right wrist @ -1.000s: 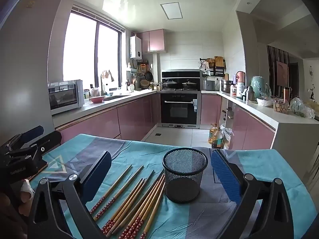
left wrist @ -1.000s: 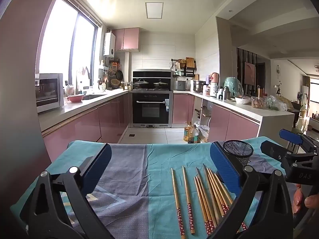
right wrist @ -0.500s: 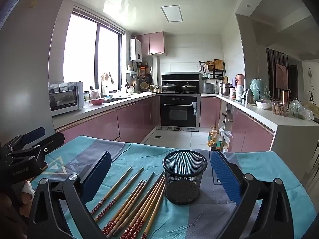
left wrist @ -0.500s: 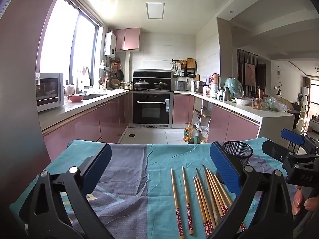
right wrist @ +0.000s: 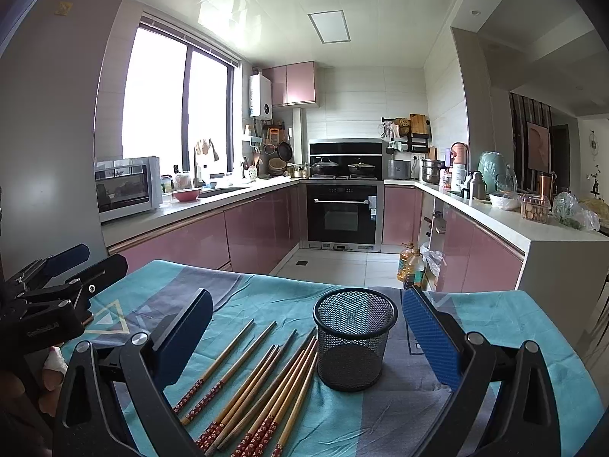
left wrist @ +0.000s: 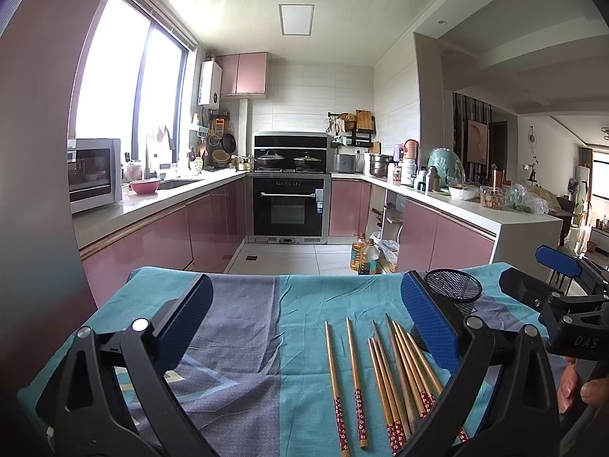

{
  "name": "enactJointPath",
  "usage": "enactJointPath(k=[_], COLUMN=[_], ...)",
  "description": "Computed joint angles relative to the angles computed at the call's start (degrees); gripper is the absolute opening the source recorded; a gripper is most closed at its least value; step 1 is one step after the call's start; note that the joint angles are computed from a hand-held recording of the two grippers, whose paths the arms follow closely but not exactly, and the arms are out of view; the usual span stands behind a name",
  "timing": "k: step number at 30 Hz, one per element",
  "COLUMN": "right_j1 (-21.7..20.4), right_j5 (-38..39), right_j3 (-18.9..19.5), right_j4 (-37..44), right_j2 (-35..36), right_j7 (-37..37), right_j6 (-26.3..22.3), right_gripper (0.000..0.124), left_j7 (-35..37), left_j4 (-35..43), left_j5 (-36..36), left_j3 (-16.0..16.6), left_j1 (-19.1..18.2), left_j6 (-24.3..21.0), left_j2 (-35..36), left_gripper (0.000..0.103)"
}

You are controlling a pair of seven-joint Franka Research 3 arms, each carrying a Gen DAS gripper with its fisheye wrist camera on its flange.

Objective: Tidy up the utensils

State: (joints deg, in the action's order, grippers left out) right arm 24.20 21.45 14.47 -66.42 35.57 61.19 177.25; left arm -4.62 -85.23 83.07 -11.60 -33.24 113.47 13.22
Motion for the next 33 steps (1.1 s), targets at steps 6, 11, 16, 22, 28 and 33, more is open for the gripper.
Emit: enactJointPath(k=[6, 11, 16, 22, 28, 33], right_j1=[0.04, 0.02, -0.17, 0.02, -0.13, 0.01], right_j5=[-0.03, -0.04, -0.01, -0.1, 0.0, -0.07], right_j3=[0.01, 0.03, 0.35, 0.03, 0.31, 0.07], right_j4=[-0.09, -0.33, -0.4, -0.46, -0.57, -0.85], right_j2=[-0.02, -0.14, -0.14, -0.15, -0.1, -0.25], right_j7=[0.1, 0.19, 0.02, 0.25, 0.26, 0.54], right_j6=[0.23, 0.25, 0.33, 0.38, 0.69, 0.76], right_gripper=[0.097, 0.097, 0.097, 0.097, 0.097, 0.097], left_j7=[0.2, 0.11, 0.23, 0.17, 0.13, 0.22], left_j4=[0.11, 0.01, 0.18, 0.1, 0.17, 0.18], left_j5=[-0.01, -0.06, -0.21, -0.08, 0.01, 0.0], left_j3=[0.01, 0.03, 0.02, 0.06, 0.07, 0.09], left_j1=[-0.05, -0.01, -0.02, -0.07, -0.08, -0.12], left_j6=[-0.14, -0.03, -0.06, -0.15, -0.22, -0.26], left_j2=[0.08, -0.01, 0.08, 0.04, 0.14, 0.13], left_gripper=[0.097, 0.097, 0.097, 0.097, 0.097, 0.097])
